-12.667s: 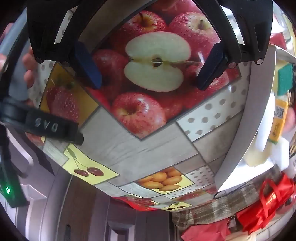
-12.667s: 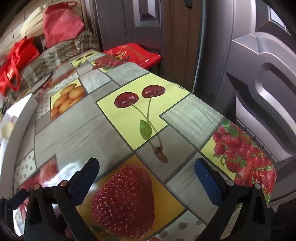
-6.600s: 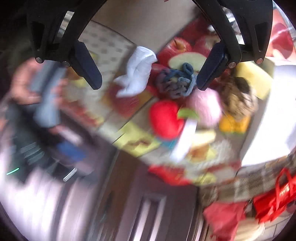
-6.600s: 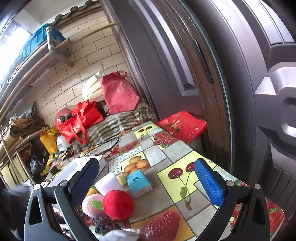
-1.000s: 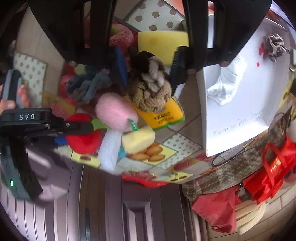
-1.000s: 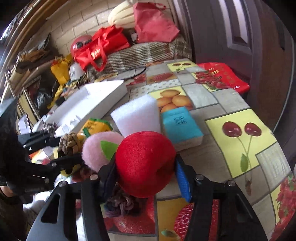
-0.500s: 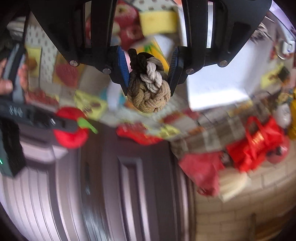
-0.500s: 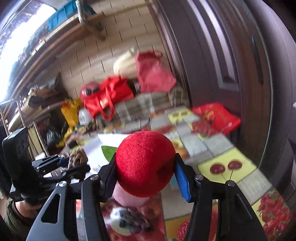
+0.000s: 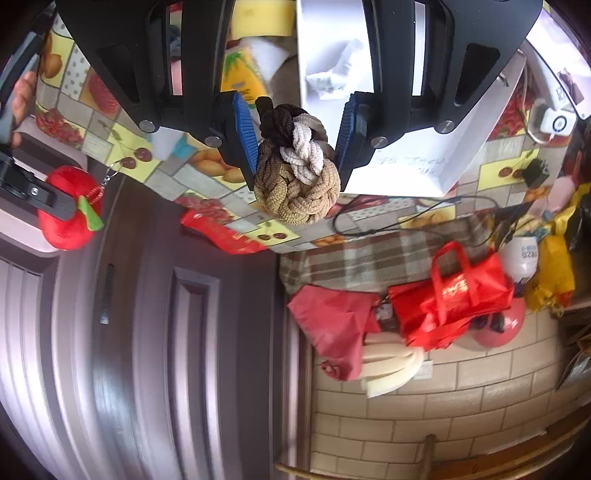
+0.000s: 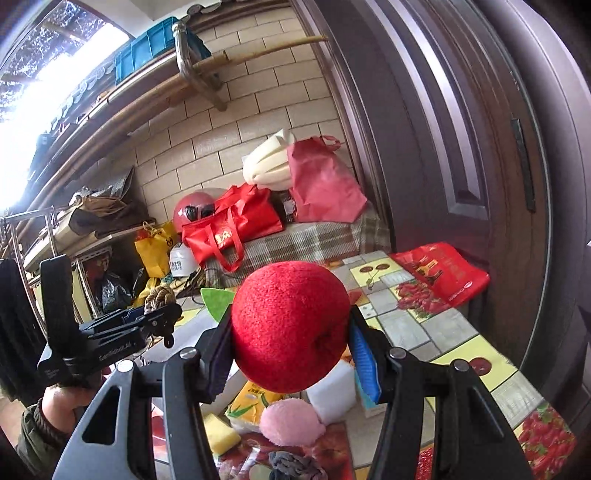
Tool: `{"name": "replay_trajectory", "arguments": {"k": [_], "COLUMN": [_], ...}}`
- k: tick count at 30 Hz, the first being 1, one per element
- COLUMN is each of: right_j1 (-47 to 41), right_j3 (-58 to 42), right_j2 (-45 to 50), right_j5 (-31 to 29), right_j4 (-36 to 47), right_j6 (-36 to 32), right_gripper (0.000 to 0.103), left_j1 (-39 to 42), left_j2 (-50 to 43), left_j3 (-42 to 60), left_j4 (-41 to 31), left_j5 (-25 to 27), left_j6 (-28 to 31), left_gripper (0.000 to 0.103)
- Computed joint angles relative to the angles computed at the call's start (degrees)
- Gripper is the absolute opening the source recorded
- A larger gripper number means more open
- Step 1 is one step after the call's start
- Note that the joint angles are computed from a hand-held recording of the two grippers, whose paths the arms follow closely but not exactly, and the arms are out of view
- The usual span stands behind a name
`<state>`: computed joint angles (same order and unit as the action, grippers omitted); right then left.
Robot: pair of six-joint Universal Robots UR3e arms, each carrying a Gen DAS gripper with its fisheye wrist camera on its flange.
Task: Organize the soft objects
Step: 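Grasp the braided rope toy with the left gripper while the right grasps the red apple, then lower the rope toy and red apple into the white tray and release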
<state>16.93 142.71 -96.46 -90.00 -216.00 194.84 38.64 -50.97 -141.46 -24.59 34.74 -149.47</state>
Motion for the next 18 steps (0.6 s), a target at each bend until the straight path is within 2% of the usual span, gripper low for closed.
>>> {"name": "replay_trajectory", "arguments": {"k": [6, 18], "right_j1": [1.1, 4.6], "right_j3": [-1.7, -7.6], "right_j2": [0.2, 3.0], "right_j5": [-0.7, -2.5], "right_j4": [1.9, 5.2], "right_j6": [0.1, 0.4], "right_gripper": [0.056, 0.056], "left_j1": [0.1, 4.6], "left_j2": [-4.3, -5.9], "left_j3": [-0.5, -1.2], "left_j4": [6.2, 8.1], "left_j5": [3.5, 3.5], "left_j6": [-3.2, -4.3], "left_gripper": [0.038, 0.038]}}
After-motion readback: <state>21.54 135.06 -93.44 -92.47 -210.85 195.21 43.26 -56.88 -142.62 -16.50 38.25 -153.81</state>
